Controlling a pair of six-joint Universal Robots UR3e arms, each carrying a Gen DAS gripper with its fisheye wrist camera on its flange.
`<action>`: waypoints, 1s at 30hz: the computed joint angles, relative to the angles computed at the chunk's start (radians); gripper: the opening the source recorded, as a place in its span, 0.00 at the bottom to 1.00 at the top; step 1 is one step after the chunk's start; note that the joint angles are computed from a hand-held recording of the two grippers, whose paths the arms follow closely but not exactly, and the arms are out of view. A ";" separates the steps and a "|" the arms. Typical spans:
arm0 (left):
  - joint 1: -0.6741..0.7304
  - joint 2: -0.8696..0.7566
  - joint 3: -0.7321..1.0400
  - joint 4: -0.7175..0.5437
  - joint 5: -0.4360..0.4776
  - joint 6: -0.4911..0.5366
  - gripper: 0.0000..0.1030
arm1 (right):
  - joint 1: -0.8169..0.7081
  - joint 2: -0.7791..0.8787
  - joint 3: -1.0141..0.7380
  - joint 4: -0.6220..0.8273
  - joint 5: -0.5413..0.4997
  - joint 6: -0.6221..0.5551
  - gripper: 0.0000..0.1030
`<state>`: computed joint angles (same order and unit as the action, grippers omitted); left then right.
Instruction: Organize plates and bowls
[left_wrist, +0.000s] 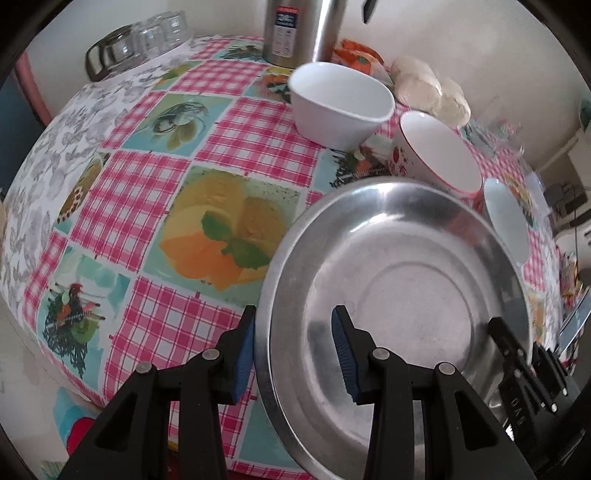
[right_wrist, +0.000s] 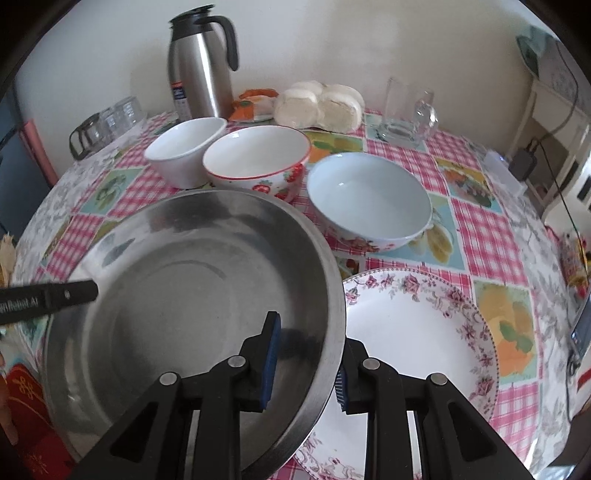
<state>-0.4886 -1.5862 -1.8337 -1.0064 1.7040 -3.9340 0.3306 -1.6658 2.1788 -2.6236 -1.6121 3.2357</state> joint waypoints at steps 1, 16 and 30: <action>-0.006 -0.008 0.009 -0.004 0.005 0.003 0.39 | -0.018 -0.001 0.006 0.004 0.019 0.005 0.27; 0.030 -0.029 -0.016 0.017 0.020 0.017 0.36 | -0.040 0.033 -0.014 0.040 0.027 0.030 0.42; 0.001 -0.064 -0.033 0.108 0.073 0.023 0.27 | -0.064 -0.028 0.031 -0.030 0.058 0.037 0.43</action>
